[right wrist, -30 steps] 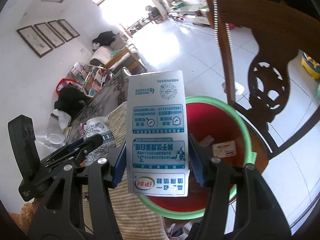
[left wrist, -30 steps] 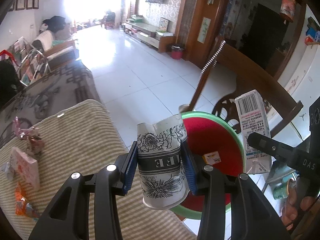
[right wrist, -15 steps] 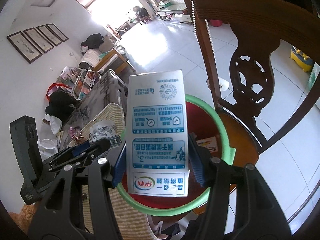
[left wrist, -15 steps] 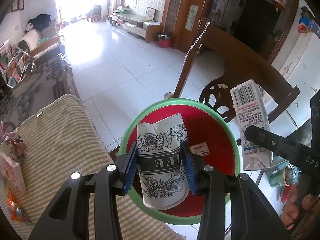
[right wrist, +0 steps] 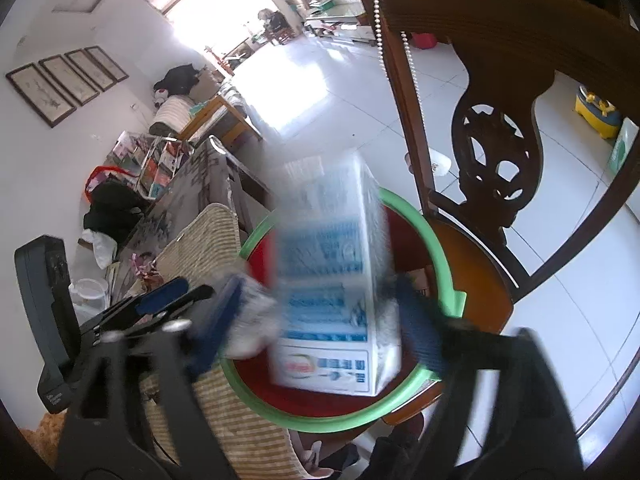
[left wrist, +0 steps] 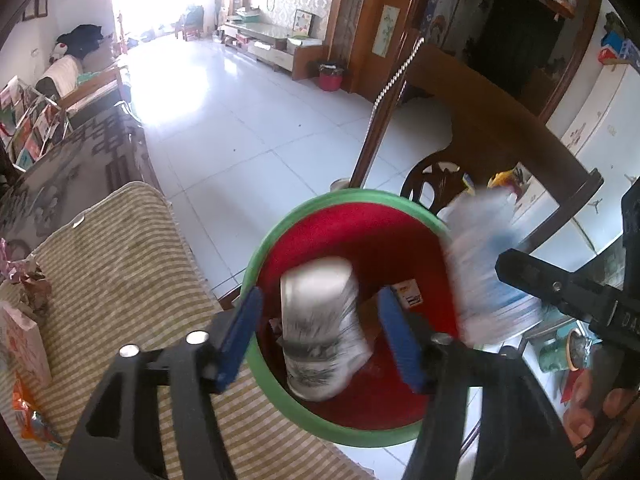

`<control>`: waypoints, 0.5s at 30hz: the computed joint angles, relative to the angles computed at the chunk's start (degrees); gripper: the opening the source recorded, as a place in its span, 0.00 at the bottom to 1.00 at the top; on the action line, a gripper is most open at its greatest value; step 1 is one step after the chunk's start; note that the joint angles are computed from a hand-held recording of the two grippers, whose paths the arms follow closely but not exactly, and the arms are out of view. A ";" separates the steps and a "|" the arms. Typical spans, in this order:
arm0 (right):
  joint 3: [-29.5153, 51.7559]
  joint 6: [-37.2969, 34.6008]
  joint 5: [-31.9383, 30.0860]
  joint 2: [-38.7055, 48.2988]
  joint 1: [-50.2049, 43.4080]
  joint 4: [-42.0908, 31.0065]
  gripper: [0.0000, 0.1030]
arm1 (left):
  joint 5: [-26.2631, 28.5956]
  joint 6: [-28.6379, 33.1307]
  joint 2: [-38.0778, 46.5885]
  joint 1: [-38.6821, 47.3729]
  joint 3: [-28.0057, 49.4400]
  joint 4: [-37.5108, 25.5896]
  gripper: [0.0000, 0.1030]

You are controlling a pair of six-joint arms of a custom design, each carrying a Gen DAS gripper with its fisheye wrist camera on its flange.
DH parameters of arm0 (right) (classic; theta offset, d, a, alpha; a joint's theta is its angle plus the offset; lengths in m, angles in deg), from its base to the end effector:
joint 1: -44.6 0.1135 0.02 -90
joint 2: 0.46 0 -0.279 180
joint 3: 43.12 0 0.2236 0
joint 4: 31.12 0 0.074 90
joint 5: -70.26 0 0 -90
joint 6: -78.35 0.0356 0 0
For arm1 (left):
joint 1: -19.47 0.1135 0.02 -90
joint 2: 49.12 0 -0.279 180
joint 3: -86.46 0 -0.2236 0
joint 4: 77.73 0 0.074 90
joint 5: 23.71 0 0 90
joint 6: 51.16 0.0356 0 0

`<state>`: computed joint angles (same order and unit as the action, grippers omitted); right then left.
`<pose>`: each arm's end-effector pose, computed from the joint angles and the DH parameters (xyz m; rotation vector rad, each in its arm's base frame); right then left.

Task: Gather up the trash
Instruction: 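Open left gripper to drop paper cup while right gripper drops milk carton, then grasp orange snack bag with left gripper while right gripper grasps brown wrapper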

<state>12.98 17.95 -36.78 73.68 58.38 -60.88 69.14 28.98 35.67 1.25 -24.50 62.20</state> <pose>0.2199 0.0647 0.2326 0.1988 2.4704 0.6973 0.2573 -0.0865 0.2400 0.2064 2.5548 -0.2530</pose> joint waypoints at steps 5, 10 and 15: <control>0.72 1.00 1.12 -0.13 2.03 0.04 0.78 | 0.58 1.04 -2.11 1.64 -0.77 -0.48 0.59; 1.77 2.51 2.41 1.19 5.43 0.97 0.78 | 1.03 2.59 -5.59 5.10 -3.00 -1.10 0.59; 3.80 4.89 4.26 3.99 11.30 2.29 0.78 | 2.57 6.47 -9.81 14.64 -5.92 -2.22 0.59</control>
<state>16.79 22.83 -32.51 77.67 69.69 -58.59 71.71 35.45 25.86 15.88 -30.43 59.98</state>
